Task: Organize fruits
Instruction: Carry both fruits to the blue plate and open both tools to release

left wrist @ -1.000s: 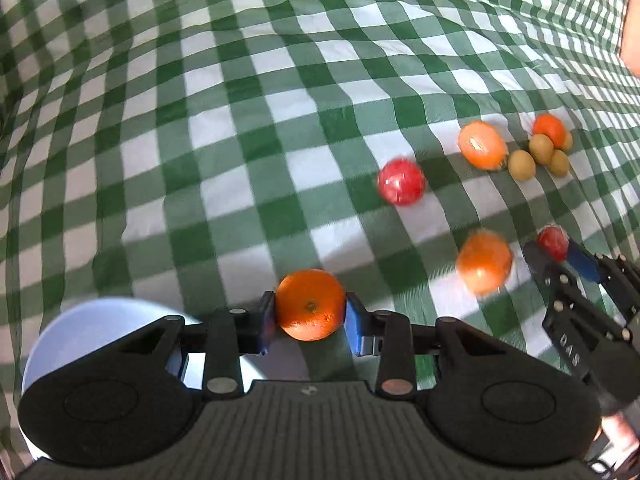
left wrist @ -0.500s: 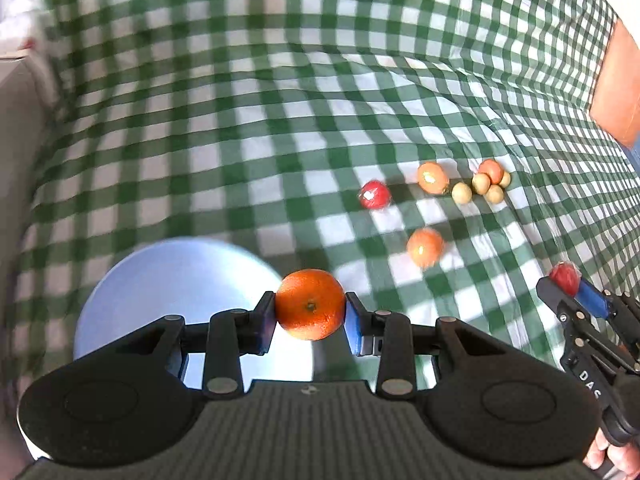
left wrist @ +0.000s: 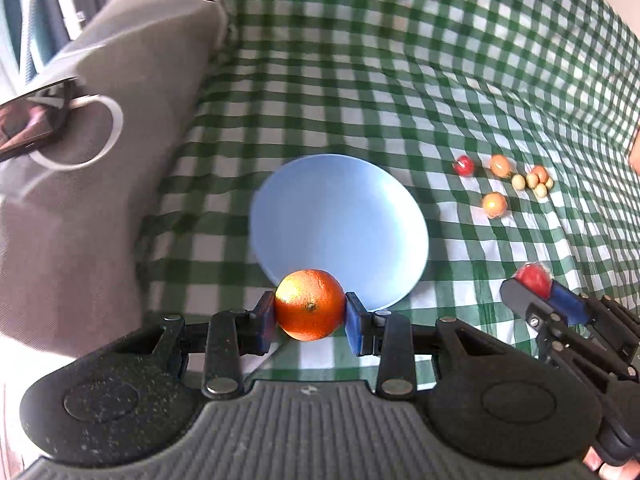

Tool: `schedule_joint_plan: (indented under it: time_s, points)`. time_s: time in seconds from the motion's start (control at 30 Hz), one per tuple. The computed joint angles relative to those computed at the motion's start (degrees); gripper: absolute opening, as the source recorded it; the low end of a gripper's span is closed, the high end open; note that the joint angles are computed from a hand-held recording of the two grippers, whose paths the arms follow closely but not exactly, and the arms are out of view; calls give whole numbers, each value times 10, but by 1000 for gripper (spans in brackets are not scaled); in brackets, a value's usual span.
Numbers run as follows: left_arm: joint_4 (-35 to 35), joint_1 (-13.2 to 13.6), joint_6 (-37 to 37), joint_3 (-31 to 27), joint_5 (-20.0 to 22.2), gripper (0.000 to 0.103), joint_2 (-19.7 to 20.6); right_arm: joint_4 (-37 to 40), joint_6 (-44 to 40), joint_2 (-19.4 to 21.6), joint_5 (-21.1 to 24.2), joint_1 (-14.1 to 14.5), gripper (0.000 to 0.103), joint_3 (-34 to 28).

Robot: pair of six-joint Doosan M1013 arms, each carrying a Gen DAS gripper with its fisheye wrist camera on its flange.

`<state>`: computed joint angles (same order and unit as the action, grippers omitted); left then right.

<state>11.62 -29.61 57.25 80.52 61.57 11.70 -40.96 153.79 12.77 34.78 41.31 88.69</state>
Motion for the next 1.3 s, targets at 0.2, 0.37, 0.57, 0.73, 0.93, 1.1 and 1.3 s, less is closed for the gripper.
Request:
schedule_joint_plan:
  time_s: [0.2,0.37,0.57,0.73,0.93,1.1,1.3]
  points:
    - [-3,10,-17,34,-26,39,-32,3,-23,8,23,24,32,-24]
    - [-2,14,-25,42,-41,39,-38,1,-32,9,35,31,32,-29]
    - [-8,22,-24,43,-46,39,-38,2,-41,16,42,26,32,-36]
    - [-3,23,-24,31,-41,39,-23,11,-57,25,45,20,32,-46]
    - [-6,24,-8,5,-32,39,10,47,-103,48,49,9,32,-63]
    - [3,24,7,-26,-11,39,50,93,-155,74,60,-3,32,-85]
    - [-3,25,35,-57,10,39,87,137,-196,98,67,-21,32,-101]
